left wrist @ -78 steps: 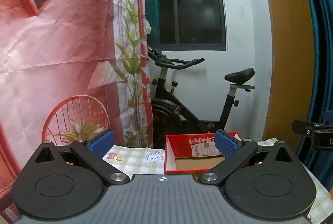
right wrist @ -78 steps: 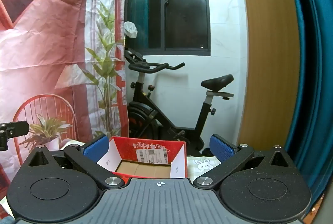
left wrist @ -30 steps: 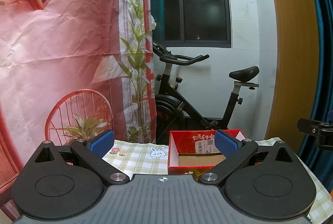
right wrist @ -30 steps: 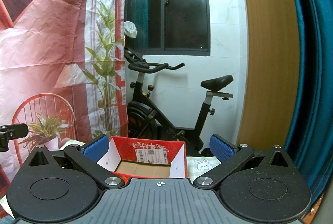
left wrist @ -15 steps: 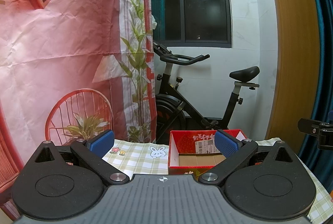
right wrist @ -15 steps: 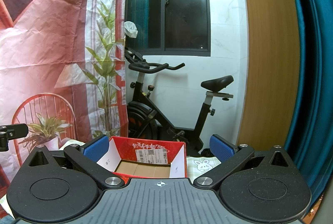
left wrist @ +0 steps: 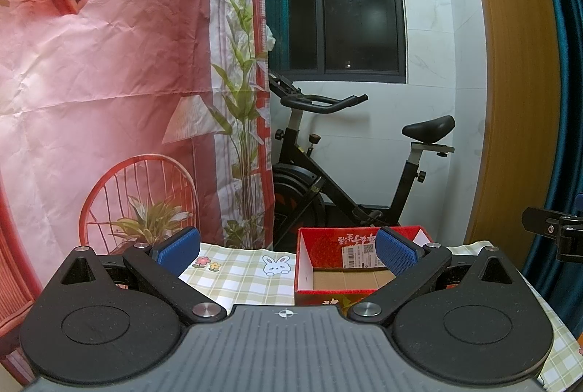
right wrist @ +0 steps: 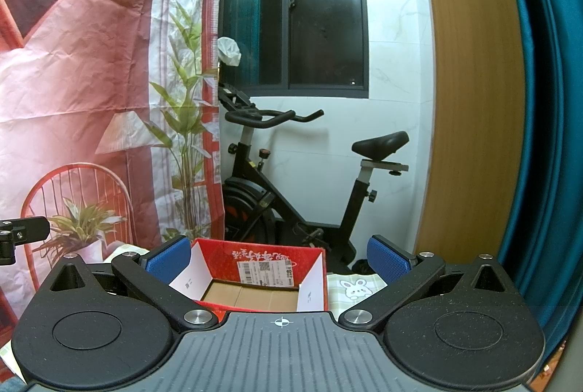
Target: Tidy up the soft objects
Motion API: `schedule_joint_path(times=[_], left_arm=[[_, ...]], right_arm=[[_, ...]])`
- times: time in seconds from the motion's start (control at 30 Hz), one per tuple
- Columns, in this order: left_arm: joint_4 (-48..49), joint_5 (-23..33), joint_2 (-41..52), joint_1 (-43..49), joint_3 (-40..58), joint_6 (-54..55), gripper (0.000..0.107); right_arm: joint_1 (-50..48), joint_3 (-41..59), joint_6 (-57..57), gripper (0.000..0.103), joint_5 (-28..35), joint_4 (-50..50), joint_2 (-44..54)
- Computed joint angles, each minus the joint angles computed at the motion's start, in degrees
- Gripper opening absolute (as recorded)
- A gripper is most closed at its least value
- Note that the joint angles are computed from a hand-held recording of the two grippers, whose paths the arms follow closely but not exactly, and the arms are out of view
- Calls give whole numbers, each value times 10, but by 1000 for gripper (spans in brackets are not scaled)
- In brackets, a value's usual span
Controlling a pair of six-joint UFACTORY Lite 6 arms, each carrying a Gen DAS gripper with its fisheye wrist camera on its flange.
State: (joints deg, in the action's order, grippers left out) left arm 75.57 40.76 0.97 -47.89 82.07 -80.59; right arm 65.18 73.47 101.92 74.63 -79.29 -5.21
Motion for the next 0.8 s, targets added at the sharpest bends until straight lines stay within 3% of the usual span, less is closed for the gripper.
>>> schedule_joint_path(times=[0.33, 0.8], left_arm=[[-20, -10, 1, 10, -4, 9, 103], [-73, -11, 24, 25, 15, 42, 103]], right_arm=[[0, -6, 14, 103, -8, -7, -3], [-28, -112, 117, 103, -85, -60, -44]])
